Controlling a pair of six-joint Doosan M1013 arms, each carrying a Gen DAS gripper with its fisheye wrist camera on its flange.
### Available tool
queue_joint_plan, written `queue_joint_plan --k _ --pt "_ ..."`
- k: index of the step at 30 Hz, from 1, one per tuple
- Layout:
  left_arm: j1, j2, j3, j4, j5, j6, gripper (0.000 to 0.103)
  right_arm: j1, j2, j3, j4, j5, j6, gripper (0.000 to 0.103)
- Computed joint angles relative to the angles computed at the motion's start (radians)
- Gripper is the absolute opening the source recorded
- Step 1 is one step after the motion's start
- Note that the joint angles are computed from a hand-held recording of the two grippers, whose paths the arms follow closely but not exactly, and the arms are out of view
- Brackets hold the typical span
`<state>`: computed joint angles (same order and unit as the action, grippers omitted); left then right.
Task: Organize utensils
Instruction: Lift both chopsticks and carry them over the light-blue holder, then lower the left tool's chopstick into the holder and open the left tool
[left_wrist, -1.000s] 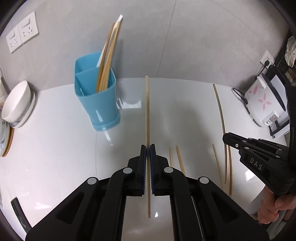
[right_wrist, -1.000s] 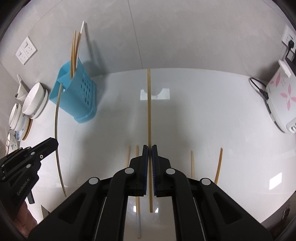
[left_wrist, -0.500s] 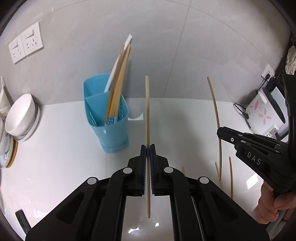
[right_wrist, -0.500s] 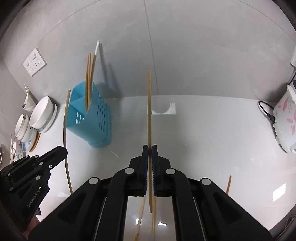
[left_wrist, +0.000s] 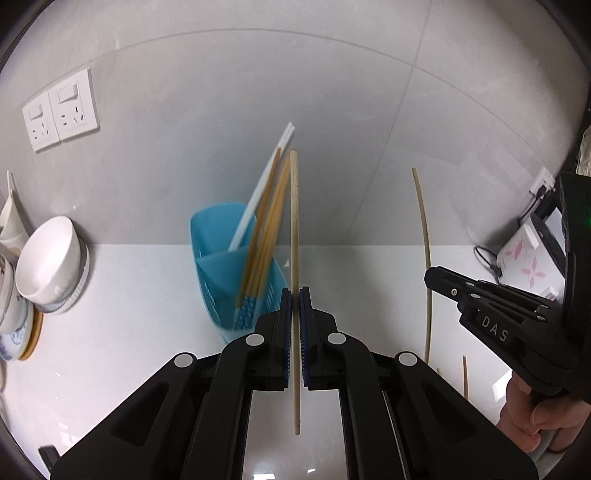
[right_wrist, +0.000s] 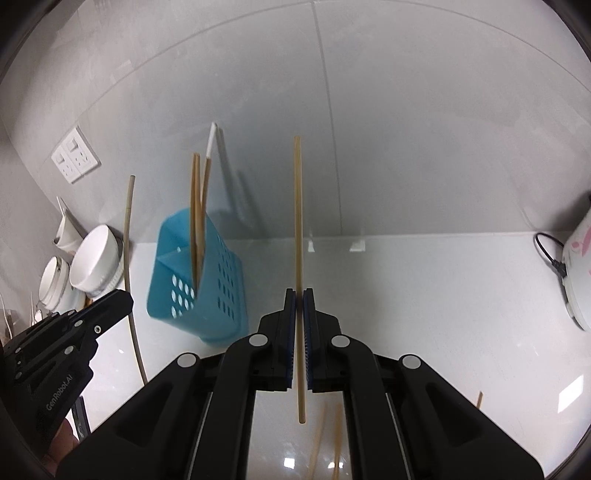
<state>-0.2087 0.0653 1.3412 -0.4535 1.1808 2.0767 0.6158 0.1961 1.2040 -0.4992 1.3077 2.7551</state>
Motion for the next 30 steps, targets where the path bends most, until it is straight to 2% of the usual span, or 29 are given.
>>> queue_joint_plan --k 6,11,23,30 --pt "0.000 0.019 -0.021 -0.008 -0.059 -0.012 0.003 -0.011 0.016 -0.025 -0.024 -0.044 -0.009 0.003" --pt "0.009 0.033 -0.015 -0.047 -0.154 0.004 0.003 -0.021 0.020 -0.026 -0.045 -0.118 -0.015 0.003" --pt "0.021 0.041 0.070 -0.252 -0.346 0.171 0.003 -0.044 0.024 -0.004 -0.029 -0.203 -0.023 0.003" --pt "0.017 0.046 0.115 -0.318 -0.388 0.254 0.003 -0.042 0.038 -0.003 -0.002 -0.218 -0.047 0.003"
